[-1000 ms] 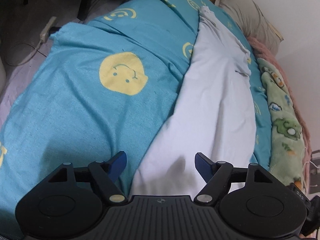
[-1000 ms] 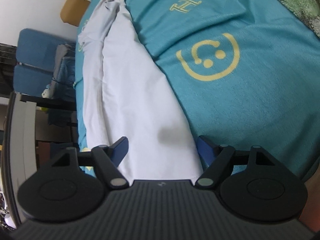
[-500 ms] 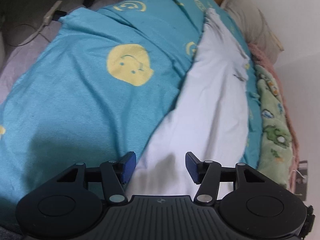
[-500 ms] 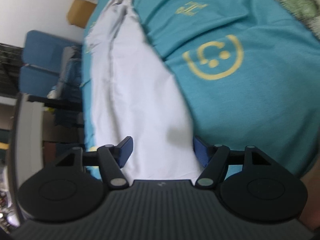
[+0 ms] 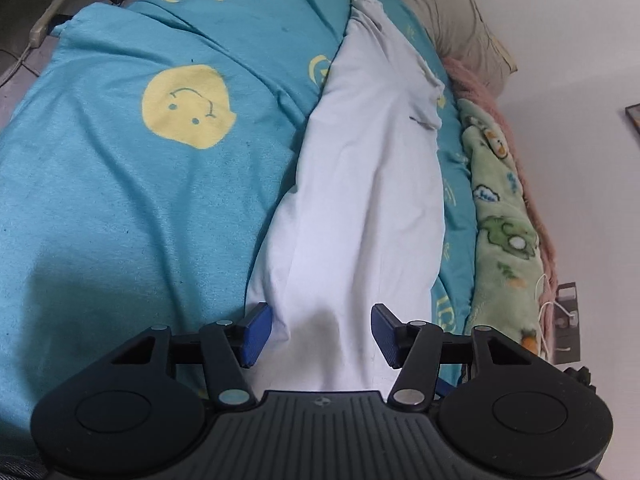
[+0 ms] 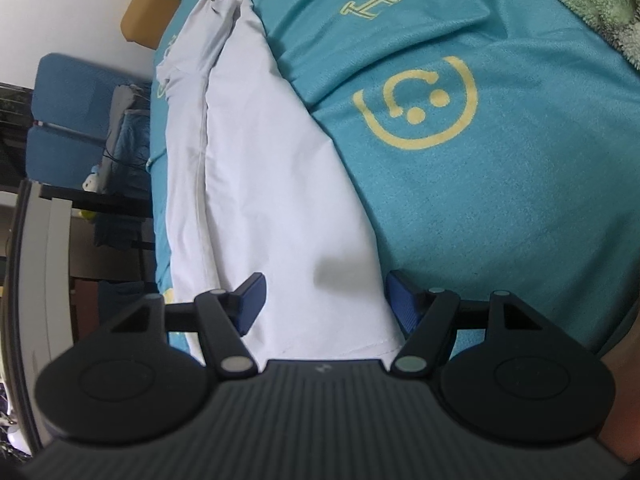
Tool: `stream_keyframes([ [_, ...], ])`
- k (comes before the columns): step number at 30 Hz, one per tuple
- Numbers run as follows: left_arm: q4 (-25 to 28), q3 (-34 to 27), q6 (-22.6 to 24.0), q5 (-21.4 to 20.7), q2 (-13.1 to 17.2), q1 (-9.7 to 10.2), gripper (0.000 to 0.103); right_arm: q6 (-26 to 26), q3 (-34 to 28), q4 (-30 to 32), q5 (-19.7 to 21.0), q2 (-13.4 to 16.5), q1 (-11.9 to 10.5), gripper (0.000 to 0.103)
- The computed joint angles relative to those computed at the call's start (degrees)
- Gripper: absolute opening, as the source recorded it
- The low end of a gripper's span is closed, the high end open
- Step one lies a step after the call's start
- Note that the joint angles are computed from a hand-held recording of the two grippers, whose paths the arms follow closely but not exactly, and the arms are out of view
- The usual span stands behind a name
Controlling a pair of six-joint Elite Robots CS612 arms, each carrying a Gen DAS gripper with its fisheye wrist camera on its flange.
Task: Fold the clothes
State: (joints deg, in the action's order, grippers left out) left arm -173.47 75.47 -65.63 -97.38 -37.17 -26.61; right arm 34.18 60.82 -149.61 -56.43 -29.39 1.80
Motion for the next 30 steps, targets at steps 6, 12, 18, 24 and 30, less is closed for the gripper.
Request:
stream_keyframes([
  [6, 8.6, -0.8, -2.5, 2.8, -0.7, -0.26, 0.058, 0.2, 0.5, -0.4, -3.1, -0.5, 0.2, 0.068],
  [12, 12.3, -1.4, 1.0, 4.0, -1.2, -0.84, 0.054, -2.7, -0.2, 1.7, -4.4, -0.4, 0.6, 0.068],
  [18, 12.6, -0.3, -0.8, 7.5, -2.1, -1.42, 0.004, -4.3, -0.4, 4.2, -4.5, -0.7, 0.7, 0.021],
  [24, 8.8, 2.2, -1.2, 11.6, -3.5, -2.09, 0.002, -3.3, 1.4, 0.0, -4.6, -1.5, 0.5, 0.005],
  [30, 12.5, 0.9, -1.9, 9.5, -3.0, -1.63, 0.016, -3.1, 1.3, 1.1, -4.9, -1.6, 0.5, 0.006],
])
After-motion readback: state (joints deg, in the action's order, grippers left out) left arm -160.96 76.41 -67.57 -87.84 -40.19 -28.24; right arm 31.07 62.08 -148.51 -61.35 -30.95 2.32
